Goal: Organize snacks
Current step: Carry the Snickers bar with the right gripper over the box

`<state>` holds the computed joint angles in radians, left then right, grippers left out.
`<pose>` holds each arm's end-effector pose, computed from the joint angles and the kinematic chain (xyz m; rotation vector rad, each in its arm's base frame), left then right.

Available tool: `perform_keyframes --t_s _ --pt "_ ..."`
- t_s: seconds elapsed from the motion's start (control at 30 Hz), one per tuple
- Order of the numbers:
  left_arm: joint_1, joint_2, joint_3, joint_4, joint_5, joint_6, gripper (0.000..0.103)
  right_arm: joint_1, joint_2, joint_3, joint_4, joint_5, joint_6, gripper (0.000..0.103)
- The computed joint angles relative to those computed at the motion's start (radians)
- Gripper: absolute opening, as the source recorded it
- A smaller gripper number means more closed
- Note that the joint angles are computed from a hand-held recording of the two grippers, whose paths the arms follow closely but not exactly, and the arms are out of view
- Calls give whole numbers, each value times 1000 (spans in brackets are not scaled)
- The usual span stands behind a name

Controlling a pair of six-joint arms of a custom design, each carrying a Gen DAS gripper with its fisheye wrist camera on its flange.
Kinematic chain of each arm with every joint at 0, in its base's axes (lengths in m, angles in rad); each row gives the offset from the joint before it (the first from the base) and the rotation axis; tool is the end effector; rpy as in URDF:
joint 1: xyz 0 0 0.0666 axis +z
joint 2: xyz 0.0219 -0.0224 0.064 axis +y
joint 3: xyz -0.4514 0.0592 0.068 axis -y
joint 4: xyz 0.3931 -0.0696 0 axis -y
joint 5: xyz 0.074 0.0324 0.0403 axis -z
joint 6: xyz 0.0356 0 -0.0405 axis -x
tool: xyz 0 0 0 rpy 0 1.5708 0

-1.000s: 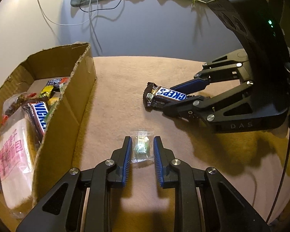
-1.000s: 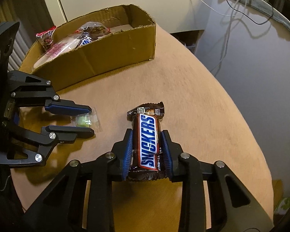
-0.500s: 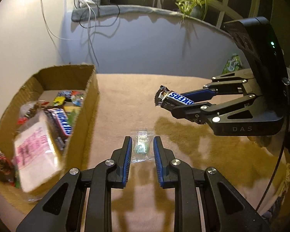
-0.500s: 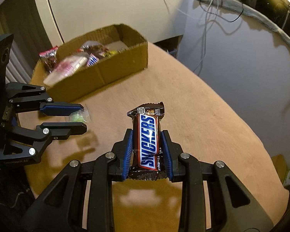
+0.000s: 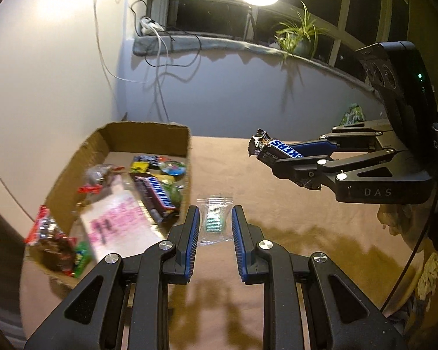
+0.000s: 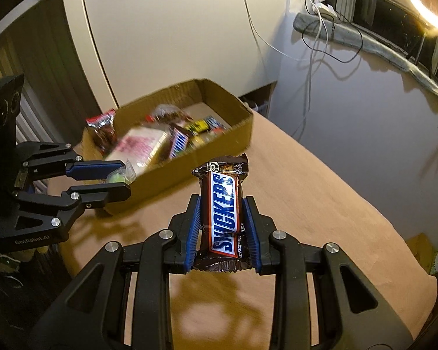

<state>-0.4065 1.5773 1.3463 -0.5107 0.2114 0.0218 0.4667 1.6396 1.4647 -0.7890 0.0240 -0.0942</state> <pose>0.5072 -0.2269 0.4179 0.5532 2.2704 -0.4603 0.5098 0.2554 0.4177 -0.4619 2.5031 0.1912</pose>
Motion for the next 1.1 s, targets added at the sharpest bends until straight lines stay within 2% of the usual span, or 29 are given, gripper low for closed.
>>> perform_keyframes --t_s 0.43,1.1 --pt "88 -18 -20 51 58 -1 21 60 91 140 -22 25 -39 30" --pt "156 45 35 61 86 -13 21 63 246 318 -60 2 -55 30"
